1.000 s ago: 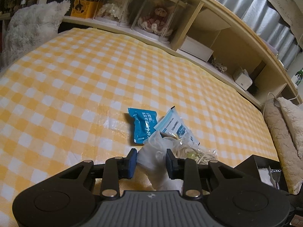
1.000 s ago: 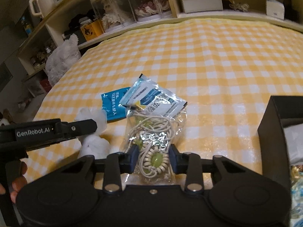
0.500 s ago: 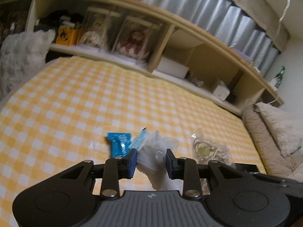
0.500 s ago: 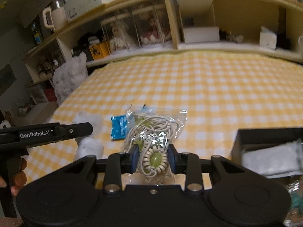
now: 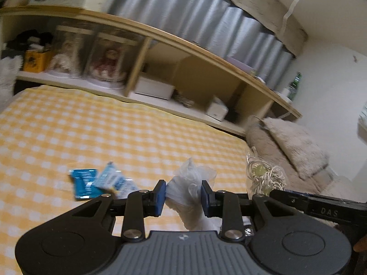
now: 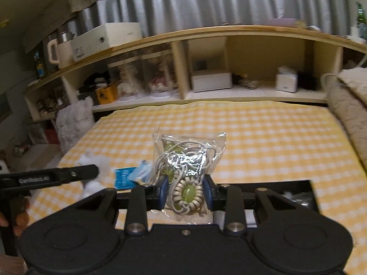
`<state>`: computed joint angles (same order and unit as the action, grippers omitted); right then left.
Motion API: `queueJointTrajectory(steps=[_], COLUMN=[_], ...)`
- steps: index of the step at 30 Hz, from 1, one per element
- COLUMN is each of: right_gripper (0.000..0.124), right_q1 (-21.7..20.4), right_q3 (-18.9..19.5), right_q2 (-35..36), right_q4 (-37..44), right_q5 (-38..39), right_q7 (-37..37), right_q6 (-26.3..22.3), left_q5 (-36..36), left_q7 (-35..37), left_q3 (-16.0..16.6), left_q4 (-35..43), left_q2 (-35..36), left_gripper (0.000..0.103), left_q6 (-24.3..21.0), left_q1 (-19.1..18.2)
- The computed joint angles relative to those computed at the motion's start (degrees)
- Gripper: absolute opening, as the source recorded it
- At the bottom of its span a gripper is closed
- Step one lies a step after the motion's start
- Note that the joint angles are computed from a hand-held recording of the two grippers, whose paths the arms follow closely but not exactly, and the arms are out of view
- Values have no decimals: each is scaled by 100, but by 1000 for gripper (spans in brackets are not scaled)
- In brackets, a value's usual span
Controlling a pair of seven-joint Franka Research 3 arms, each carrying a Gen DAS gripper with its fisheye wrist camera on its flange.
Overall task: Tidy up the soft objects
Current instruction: 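Carry the white bundle into the box with the left tool and open it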
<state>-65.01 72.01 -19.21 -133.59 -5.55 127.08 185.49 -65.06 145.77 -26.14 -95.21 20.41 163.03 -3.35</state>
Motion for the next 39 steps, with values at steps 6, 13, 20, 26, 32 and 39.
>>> queueJointTrajectory(steps=[6,13,20,26,32,39], right_gripper=[33,33,33,33,33,33], right_q1=[674,721,500,509,680,989], right_q3=[-944,-1232,-1255,-1360,-1508,-1738], right_q2=[-379,-496,-608,-396,-167,30], right_q4=[-616,-934,-1190,-1309,-1371,-1385], right_q5=[303,562,783,1010,1364,1819], right_q7=[215,183,194,4,-417,-873], right_q6=[65,180,267,467,602,660], left_q5=[693,1425,2416,3612,4568,5587], left_q7=[-263,-971,-1797,-2534,-3250,-3827], left_q3=[-48,-387,-540,-265,57,300], left_q4=[180,598,1035,1376,1808,2202], left_q2=[193,750,1310,1695,2082,2415], left_gripper=[33,33,33,33,33,33], left_q6=[-119,-206,-252,-245,-245,-604], left_q1=[-321,-546,-930,-1419,-1781,-2048])
